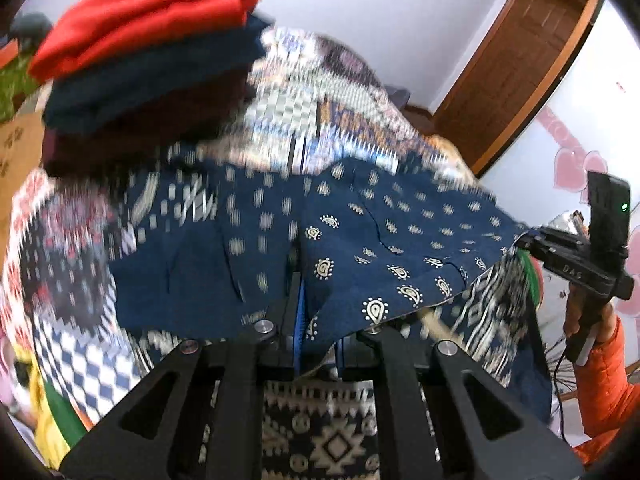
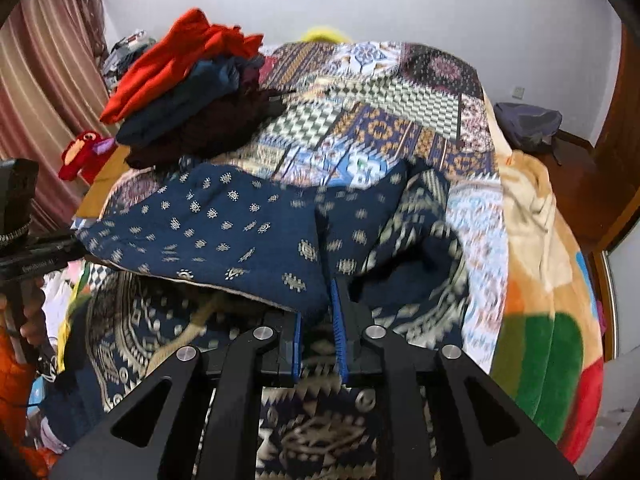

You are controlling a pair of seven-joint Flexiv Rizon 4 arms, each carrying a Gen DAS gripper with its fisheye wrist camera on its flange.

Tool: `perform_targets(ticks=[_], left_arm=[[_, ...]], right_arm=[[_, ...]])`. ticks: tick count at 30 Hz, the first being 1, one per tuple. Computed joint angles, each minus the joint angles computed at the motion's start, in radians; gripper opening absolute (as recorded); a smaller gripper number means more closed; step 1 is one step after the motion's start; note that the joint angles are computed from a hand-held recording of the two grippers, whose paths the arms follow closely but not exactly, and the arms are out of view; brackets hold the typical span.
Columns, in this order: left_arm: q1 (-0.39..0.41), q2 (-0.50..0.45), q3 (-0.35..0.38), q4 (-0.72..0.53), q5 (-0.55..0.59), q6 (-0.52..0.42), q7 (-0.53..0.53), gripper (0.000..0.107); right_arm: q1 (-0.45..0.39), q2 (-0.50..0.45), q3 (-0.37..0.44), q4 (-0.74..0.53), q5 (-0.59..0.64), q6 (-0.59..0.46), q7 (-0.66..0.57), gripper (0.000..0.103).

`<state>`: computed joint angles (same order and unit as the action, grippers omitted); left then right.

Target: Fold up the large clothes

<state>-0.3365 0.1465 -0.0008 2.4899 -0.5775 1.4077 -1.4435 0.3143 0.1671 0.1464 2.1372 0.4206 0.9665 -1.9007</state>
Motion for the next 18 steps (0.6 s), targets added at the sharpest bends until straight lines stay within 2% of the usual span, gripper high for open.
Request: perform_targets(ticks=[2,4,9,12,15,18], left_arm=[[0.009,0.002,-0.009,0.017,0.028,-0.029,-0.034,0.010],[0.031,0.006,-0.020,0.027,0.088,-0.066,-0.092,0.015],[0.060,0.044,-0.025,0.053,0.197,-0.112,-0.196,0.022],[0.076,0.093,-0.027,0.068,0.264,-0.118,-0.254,0.026],[0.151,0.171,-0.057,0.068,0.414,-0.156,-0.368,0.038],[0.190,0.251,-0.055,0.067,0.493,-0.175,-0.436,0.041]], right_arm=[[-0.005,0.017,0.002,0.014,-0.005,-0.013,0.014,0.018],[-0.007,0.036,-0.008,0.018,0.005,-0.045,0.018,0.021],[-0.025,0.078,-0.021,0.045,-0.004,-0.049,0.033,0.038],[-0.029,0.087,-0.038,0.046,0.005,-0.039,0.046,0.040],[-0.034,0.073,-0.052,0.031,0.012,-0.033,0.066,0.041],[-0.040,0.061,-0.061,0.012,0.028,-0.030,0.076,0.041]])
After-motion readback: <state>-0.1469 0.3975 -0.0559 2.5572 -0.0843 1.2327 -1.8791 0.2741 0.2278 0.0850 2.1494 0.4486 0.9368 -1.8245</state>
